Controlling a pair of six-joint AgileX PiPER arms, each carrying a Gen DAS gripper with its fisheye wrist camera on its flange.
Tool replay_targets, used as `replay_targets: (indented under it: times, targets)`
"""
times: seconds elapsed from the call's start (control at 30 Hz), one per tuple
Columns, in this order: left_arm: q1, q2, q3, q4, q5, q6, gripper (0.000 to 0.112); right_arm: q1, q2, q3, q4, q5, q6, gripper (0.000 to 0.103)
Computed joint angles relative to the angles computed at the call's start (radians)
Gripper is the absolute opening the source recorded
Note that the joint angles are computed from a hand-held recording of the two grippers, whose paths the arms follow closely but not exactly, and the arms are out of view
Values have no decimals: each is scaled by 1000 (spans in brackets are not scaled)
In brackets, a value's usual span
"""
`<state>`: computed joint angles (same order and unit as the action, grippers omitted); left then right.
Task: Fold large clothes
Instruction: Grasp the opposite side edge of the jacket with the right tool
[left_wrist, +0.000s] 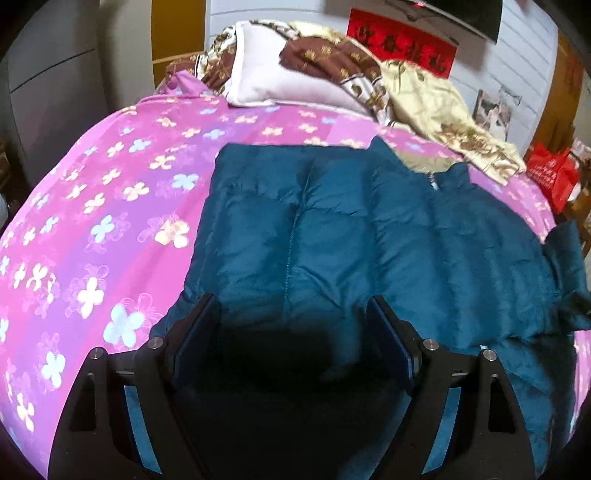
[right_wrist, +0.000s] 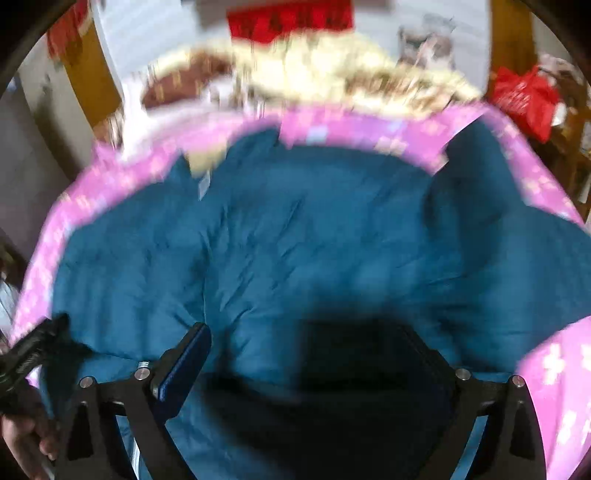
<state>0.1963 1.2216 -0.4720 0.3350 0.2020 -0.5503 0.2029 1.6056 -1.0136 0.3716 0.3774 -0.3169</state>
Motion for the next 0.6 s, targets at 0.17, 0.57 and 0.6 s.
replay_targets:
  times: [0.17, 0.57, 0.6]
  targets:
    - [-98, -41, 23, 180, 44, -211, 82, -356, -27, -12, -19, -58, -117, 98]
    - [-189, -43, 28, 479, 88, -531, 82, -870, 599, -711, 19, 254, -68, 98]
    - [-194, -38, 29, 518, 95, -574, 82, -887, 632, -750, 60, 281, -75, 98]
